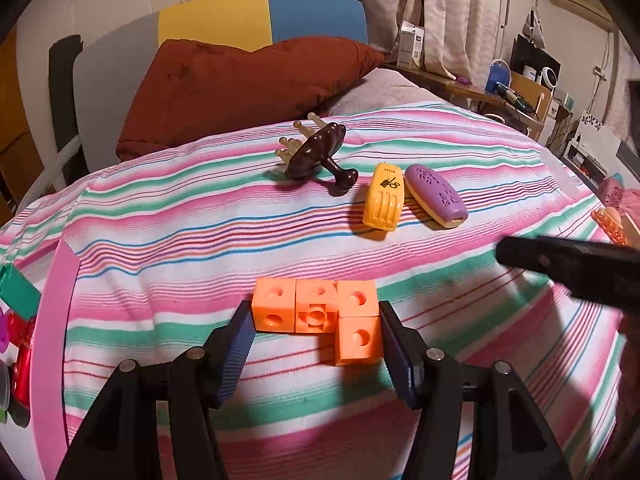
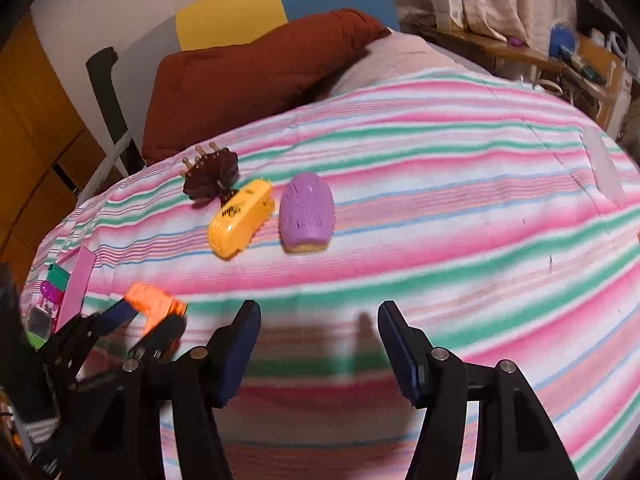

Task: Organize rigid objects
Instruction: 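Move the left tool over the orange blocks while the right tool approaches the purple oval, then grasp the orange blocks with the left tool while the right tool grasps the purple oval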

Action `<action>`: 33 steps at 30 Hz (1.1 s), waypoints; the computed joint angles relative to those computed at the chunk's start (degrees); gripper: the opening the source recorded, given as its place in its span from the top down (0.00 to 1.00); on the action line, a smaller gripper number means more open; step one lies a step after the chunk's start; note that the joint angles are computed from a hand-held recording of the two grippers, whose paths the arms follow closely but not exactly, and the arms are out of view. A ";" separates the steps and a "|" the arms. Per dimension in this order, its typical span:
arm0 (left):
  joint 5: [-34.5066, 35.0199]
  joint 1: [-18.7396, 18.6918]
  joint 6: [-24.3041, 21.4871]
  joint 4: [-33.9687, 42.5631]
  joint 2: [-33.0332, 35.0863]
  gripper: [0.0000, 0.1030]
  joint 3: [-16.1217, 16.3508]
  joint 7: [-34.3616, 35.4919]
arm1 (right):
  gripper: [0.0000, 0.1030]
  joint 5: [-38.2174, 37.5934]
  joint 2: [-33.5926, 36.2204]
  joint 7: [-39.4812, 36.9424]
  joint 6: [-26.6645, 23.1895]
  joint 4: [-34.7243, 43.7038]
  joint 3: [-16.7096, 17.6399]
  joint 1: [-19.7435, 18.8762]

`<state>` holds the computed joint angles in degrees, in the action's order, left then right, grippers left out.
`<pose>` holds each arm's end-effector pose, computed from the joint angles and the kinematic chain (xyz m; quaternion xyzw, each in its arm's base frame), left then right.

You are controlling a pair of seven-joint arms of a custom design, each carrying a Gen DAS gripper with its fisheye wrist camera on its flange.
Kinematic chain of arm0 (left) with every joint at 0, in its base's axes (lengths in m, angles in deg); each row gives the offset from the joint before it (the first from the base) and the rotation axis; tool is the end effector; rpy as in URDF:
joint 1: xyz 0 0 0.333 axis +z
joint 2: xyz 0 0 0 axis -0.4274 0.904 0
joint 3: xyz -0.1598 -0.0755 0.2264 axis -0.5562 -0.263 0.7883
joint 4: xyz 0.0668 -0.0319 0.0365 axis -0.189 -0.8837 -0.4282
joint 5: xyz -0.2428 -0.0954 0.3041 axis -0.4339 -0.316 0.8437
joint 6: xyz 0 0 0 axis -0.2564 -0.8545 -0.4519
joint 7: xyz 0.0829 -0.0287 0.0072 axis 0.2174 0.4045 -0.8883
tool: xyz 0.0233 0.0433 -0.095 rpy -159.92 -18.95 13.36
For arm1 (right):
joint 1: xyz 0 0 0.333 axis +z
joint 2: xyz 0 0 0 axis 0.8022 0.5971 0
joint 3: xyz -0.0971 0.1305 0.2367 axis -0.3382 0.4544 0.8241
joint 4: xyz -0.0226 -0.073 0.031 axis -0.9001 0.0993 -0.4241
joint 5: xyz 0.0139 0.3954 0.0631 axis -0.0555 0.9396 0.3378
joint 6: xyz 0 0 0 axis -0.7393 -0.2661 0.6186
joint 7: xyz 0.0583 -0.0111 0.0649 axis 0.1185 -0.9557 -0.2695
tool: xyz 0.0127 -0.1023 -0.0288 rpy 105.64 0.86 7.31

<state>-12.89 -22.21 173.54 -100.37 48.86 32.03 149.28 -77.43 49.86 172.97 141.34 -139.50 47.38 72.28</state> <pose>0.6471 -0.0811 0.4536 -0.5459 0.7568 -0.2977 0.2016 0.6505 0.2133 0.4866 -0.6251 0.7159 -0.1672 0.2622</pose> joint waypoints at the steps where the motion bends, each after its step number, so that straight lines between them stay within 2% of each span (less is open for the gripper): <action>1: -0.49 0.20 -0.01 -0.14 -0.11 0.41 -0.17 0.55 | 0.40 -0.30 1.51 -0.06 -0.46 2.06 -0.19 -0.03; 4: -1.72 0.50 0.31 -0.88 -0.63 0.41 -0.46 2.14 | 0.40 0.36 6.06 -0.21 -1.59 8.34 -0.71 -0.32; 9: -3.83 0.52 0.47 -1.60 -1.06 0.41 -0.38 3.82 | 0.41 1.91 16.76 -4.24 -9.26 24.39 -1.43 -0.12; 11: -2.73 0.02 0.71 -1.73 -1.04 0.42 0.04 2.96 | 0.45 1.29 21.43 -6.01 -13.93 31.55 -2.19 0.60; 13: -1.70 -0.30 1.11 -1.80 -0.96 0.42 0.27 2.24 | 0.56 2.34 24.21 -7.80 -16.14 35.48 -1.94 0.45; 14: -1.73 -0.24 1.21 -1.88 -0.99 0.42 0.21 2.29 | 0.56 2.55 24.97 -8.04 -16.62 36.44 -2.14 0.60; 17: -2.97 0.18 1.24 -1.93 -1.01 0.42 -0.21 3.12 | 0.57 2.03 23.37 -8.14 -14.35 33.42 -2.97 1.20; 21: -2.74 0.00 1.52 -2.15 -1.07 0.42 -0.04 2.98 | 0.57 4.03 18.58 -8.91 -12.84 26.47 -2.03 0.53; 27: -0.89 -0.36 1.92 -2.26 -1.03 0.42 0.26 1.70 | 0.57 7.17 7.33 -8.15 -10.25 10.90 -0.34 -0.07; 30: 0.17 -0.46 1.78 -2.16 -0.95 0.41 0.36 0.95 | 0.57 5.55 1.07 -5.12 -8.68 2.42 -0.03 0.89; 33: 1.10 -0.53 1.49 -2.01 -0.90 0.41 0.44 0.44 | 0.57 0.73 -2.35 -1.32 -6.98 -2.53 0.19 1.97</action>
<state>-11.79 -22.75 175.03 -102.38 47.96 32.47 149.72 -76.69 47.51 171.65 134.36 -142.03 47.57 74.25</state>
